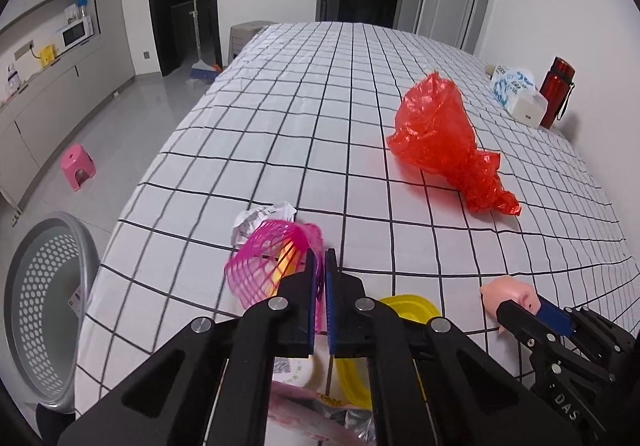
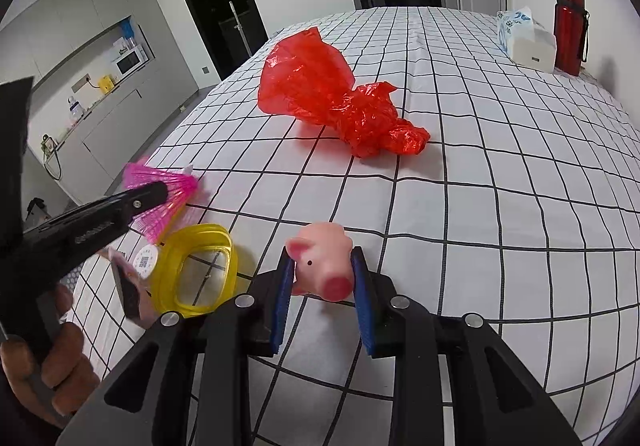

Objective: Collect trash

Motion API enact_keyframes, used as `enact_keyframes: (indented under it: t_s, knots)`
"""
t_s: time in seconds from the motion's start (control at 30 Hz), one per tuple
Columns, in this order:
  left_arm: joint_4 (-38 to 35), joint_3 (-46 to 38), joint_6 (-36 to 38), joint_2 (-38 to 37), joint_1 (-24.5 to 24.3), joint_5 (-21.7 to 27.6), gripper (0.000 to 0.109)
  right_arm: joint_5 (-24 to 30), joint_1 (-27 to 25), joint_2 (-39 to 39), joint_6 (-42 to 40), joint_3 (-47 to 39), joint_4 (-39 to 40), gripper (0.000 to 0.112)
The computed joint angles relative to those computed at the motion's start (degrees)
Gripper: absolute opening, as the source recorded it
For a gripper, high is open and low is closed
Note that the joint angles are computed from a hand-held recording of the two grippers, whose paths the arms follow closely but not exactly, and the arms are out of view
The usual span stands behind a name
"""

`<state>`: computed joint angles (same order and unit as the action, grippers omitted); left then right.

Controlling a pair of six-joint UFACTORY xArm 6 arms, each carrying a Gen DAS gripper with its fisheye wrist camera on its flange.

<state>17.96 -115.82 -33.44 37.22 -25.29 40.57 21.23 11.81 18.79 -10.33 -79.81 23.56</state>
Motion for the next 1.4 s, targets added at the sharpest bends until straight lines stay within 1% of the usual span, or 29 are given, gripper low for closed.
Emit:
enact_keyframes:
  t_s: [0.3,0.5,0.73,0.97,1.23,1.4]
  knots:
    - [2.3,9.9,-1.8,-8.1,0.9,-3.8,0.005,-0.3,0.3,-0.9,-1.7,0.6,2.6,0.028]
    - [4.5,18.3,-4.3,-14.4,1.8,-6.7,0.005,-1.1,1.4,-2.8,-0.5,2.4,1.2,0.028]
    - [6.1,27.5,-6.1,-21.2,3.4,-9.9,0.005,-1.8,3.7,-5.5,1.0,4.7,-0.1,0.028]
    - [7.0,35.9,-7.3,-27.7,6.1,-11.8,0.005,-2.1,7.0,-5.8,2.4,4.1,-1.6,0.028]
    - [7.2,42.5,-7.0,-32.7,9.4,-13.6,0.005,-1.4,10.5,-4.6,4.2,2.0,-4.1,0.028]
    - [3.3,43.6,-3.3,-32.7,10.6,-14.3,0.005,-0.9,11.0,-4.4,5.8,1.6,-5.9,0.028]
